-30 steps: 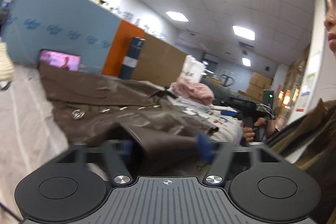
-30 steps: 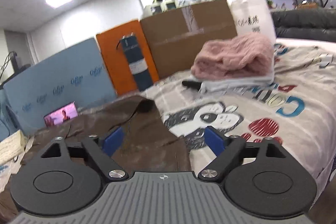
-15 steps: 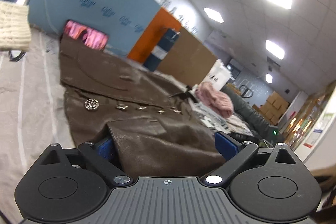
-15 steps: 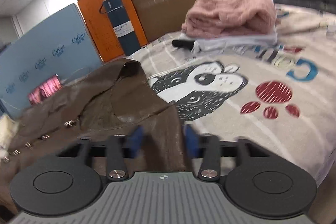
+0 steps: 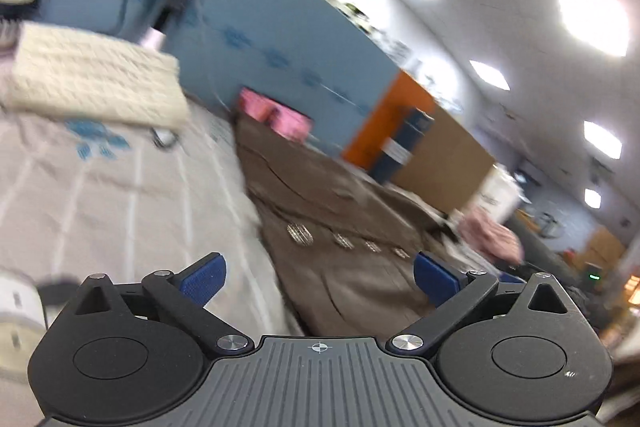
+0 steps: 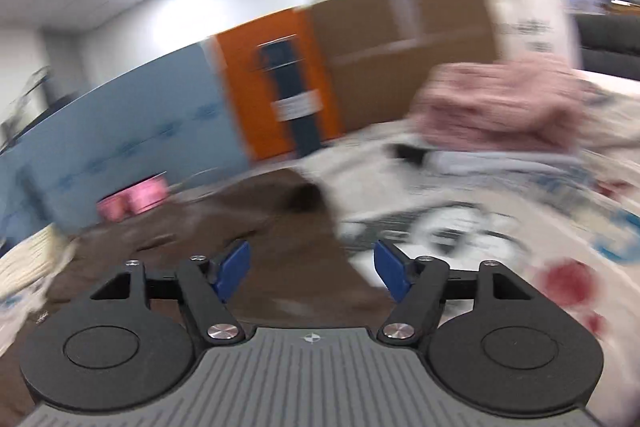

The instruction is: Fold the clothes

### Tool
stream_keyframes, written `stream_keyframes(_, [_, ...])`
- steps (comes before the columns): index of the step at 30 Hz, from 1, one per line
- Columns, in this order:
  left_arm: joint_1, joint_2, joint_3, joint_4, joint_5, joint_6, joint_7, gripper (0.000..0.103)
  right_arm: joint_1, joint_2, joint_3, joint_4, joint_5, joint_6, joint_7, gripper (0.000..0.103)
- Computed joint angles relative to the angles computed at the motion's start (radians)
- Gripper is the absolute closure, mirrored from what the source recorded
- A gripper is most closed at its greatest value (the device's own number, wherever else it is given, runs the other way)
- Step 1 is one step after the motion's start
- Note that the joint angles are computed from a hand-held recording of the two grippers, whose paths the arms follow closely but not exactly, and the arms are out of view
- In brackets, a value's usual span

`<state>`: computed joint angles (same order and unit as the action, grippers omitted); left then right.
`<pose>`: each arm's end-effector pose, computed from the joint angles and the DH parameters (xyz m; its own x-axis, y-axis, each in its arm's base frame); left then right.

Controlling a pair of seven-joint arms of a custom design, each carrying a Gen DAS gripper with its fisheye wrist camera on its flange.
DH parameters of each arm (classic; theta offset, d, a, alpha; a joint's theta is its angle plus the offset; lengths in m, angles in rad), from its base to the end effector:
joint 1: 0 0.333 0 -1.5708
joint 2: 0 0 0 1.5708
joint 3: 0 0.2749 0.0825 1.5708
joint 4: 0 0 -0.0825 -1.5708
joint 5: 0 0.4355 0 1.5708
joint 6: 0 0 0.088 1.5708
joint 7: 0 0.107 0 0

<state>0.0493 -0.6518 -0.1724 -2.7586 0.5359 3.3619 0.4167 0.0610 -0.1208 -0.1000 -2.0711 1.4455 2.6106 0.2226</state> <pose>0.4297 -0.1095 0.4776 0.0424 -0.8671 0.4964 -0.3843 -0.4727 -0.7930 0.6107 -0.0467 0.4823 0.3832 -0.8738 -0.2994 -0.4684 0.0956 -0.8784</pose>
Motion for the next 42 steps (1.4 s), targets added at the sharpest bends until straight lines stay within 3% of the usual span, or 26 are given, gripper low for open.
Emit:
stream_keyframes(2, [-0.012,0.070,0.004,0.091,0.020,-0.108,0.036,0.003,0.009,0.027,0.012,0.035,-0.079,-0.072,0.034,0.035])
stream_keyframes(4, [-0.076,0.157,0.048,0.199,0.038,-0.248,0.113,0.003,0.016,0.061,0.026,0.080,-0.153,-0.140,0.064,0.034])
stream_keyframes(7, [-0.102,0.268,0.040,0.331,0.068,-0.404,0.250,0.011,0.032,0.106,0.061,0.118,-0.297,-0.125,0.143,0.036])
stream_keyframes(8, [-0.117,0.297,0.045,0.359,0.064,-0.428,0.302,0.020,0.035,0.118,0.068,0.126,-0.344,-0.125,0.167,0.038])
stream_keyframes(11, [-0.142,0.351,0.049,0.398,0.046,-0.456,0.425,0.059,0.037,0.117,0.078,0.104,-0.397,-0.120,0.139,0.059])
stream_keyframes(13, [-0.088,0.354,-0.012,0.399,0.142,-0.454,0.366,0.065,0.041,0.089,0.080,0.057,-0.366,-0.076,0.045,0.072])
stream_keyframes(15, [-0.022,0.346,-0.085,0.413,0.295,-0.486,0.240,0.092,0.043,0.068,0.073,0.031,-0.344,-0.056,0.003,0.089])
stream_keyframes(17, [-0.008,0.352,-0.093,0.425,0.370,-0.475,0.173,0.098,0.050,0.062,0.071,0.020,-0.304,-0.007,-0.027,0.098])
stream_keyframes(20, [0.005,0.400,-0.101,0.484,0.487,-0.483,0.101,0.099,0.063,0.070,0.073,0.027,-0.249,0.065,-0.054,0.099])
stream_keyframes(25, [-0.050,0.440,-0.041,0.513,0.446,-0.506,0.176,0.097,0.056,0.105,0.074,0.068,-0.334,0.052,0.054,0.098])
stream_keyframes(26, [-0.058,0.435,-0.028,0.506,0.421,-0.494,0.192,0.093,0.053,0.109,0.073,0.076,-0.335,0.047,0.072,0.094])
stream_keyframes(28, [-0.070,0.421,0.003,0.490,0.343,-0.455,0.218,0.086,0.044,0.121,0.070,0.100,-0.334,0.032,0.113,0.073])
stream_keyframes(29, [-0.066,0.415,0.015,0.480,0.310,-0.415,0.197,0.077,0.037,0.138,0.067,0.129,-0.326,0.010,0.156,0.059])
stream_keyframes(32, [0.030,0.414,-0.029,0.490,0.385,-0.332,-0.025,0.057,0.009,0.204,0.063,0.236,-0.321,-0.056,0.314,0.056])
stream_keyframes(35, [0.079,0.453,-0.042,0.539,0.448,-0.295,-0.189,0.056,-0.016,0.298,0.070,0.376,-0.379,-0.108,0.557,0.053])
stream_keyframes(37, [0.022,0.497,0.031,0.554,0.292,-0.249,-0.116,0.056,-0.036,0.360,0.082,0.468,-0.408,-0.149,0.671,0.052])
stream_keyframes(40, [-0.151,0.557,0.185,0.565,-0.180,-0.240,0.204,0.055,-0.057,0.446,0.108,0.590,-0.449,-0.186,0.768,0.039])
stream_keyframes(42, [-0.175,0.585,0.197,0.585,-0.342,-0.272,0.295,0.056,-0.057,0.500,0.120,0.661,-0.502,-0.185,0.822,0.036])
